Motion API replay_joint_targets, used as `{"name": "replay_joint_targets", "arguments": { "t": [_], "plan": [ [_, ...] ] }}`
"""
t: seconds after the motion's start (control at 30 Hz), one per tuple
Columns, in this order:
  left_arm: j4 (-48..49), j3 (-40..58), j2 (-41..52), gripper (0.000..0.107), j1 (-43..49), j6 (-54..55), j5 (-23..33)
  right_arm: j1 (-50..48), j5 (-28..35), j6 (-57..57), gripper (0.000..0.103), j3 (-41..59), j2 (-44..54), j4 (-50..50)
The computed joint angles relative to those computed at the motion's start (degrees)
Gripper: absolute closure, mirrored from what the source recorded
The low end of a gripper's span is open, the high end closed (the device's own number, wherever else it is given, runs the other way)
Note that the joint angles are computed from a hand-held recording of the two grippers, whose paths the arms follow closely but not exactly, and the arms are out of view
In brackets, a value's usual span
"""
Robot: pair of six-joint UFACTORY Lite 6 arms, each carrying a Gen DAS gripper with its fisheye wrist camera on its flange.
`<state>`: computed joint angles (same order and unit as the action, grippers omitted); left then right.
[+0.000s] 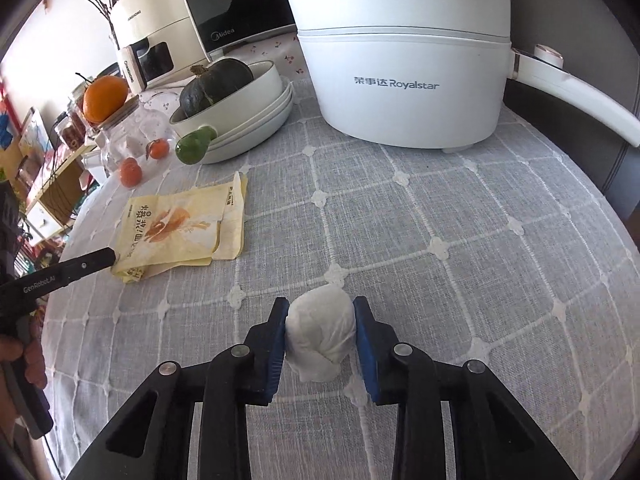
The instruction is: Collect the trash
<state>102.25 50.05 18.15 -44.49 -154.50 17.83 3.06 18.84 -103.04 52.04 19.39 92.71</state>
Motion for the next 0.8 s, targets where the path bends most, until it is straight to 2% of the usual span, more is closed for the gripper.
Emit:
{"name": "replay_joint_targets", "arguments": {
  "t": [0.2, 0.4, 0.8],
  "plan": [
    [-7.21, -0.92, -3.71, 0.107, -6.28, 4.92, 2.95, -3.91, 2.07, 4.85, 0.070, -4.33, -6.49, -7.69],
    [-18.40, 0.63, -7.56, 0.107, -14.16, 13.24, 8.36, -9.57, 6.14, 10.89, 0.070, -9.46, -15.66, -17.61],
    [-39.87, 10.86, -7.06, 0.107, -29.33, 31.27, 21.87, -30.86, 23.31, 16.21, 0.070, -17.52, -33.90, -35.16]
  ]
}}
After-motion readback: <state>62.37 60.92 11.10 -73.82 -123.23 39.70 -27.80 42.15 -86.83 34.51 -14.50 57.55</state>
